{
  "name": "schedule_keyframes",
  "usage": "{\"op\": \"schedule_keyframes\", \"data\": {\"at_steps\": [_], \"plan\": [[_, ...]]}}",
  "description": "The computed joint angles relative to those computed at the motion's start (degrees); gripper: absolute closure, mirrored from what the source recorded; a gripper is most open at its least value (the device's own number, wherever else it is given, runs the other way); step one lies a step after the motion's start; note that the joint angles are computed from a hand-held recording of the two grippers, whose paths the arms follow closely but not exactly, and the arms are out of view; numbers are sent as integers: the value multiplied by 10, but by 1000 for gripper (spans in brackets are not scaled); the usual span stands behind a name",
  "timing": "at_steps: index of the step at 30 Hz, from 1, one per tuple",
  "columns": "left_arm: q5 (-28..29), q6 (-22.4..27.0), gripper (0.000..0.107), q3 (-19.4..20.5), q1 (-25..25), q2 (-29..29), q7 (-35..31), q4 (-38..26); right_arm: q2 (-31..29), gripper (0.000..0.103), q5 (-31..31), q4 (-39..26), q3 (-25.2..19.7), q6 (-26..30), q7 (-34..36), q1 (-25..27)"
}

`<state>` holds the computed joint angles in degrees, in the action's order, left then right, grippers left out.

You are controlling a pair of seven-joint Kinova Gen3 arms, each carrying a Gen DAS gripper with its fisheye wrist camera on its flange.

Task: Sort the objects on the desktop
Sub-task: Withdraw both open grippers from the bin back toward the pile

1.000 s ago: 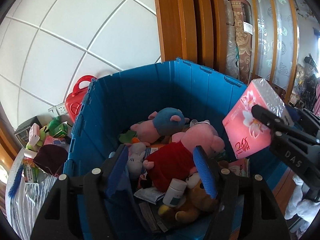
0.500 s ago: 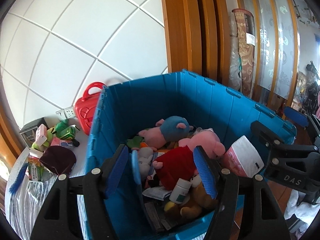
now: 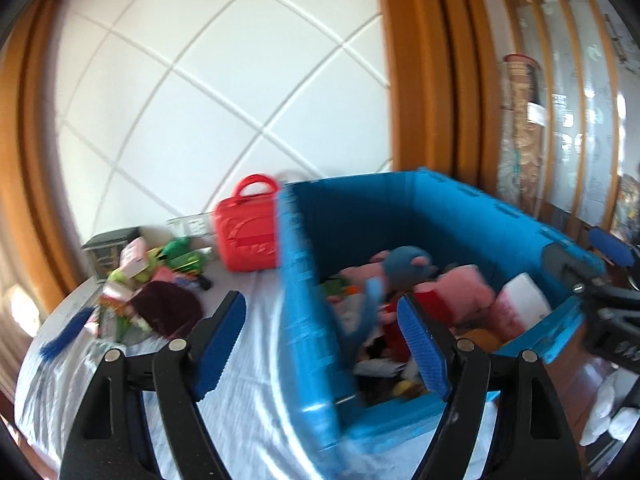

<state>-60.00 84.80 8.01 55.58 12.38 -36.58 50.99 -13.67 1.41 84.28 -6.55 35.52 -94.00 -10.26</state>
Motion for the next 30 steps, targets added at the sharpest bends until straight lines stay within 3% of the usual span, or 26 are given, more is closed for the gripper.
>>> {"op": "schedule_keyframes", "data": {"at_steps": [4, 10, 15, 17, 24, 30], "plan": [[7, 7, 30, 6, -27, -57, 39, 75, 3, 0, 54, -9, 13, 14, -56, -79], [53, -7, 30, 3, -107, -169, 76, 204, 28, 0, 193, -44, -18, 36, -189, -181], [93, -33, 30, -26, -160, -270, 55, 296, 72, 0, 310, -86, -139, 76, -292, -196], [111, -48, 30, -47, -174, -306, 30, 324, 99, 0, 357, -110, -167, 105, -333, -230], [171, -87, 30, -170, -194, -419, -105, 397, 215, 0, 520, -222, -182, 262, -468, -405], [227, -122, 30, -271, -197, -450, -187, 412, 319, 0, 593, -347, -303, 400, -455, -406]]}}
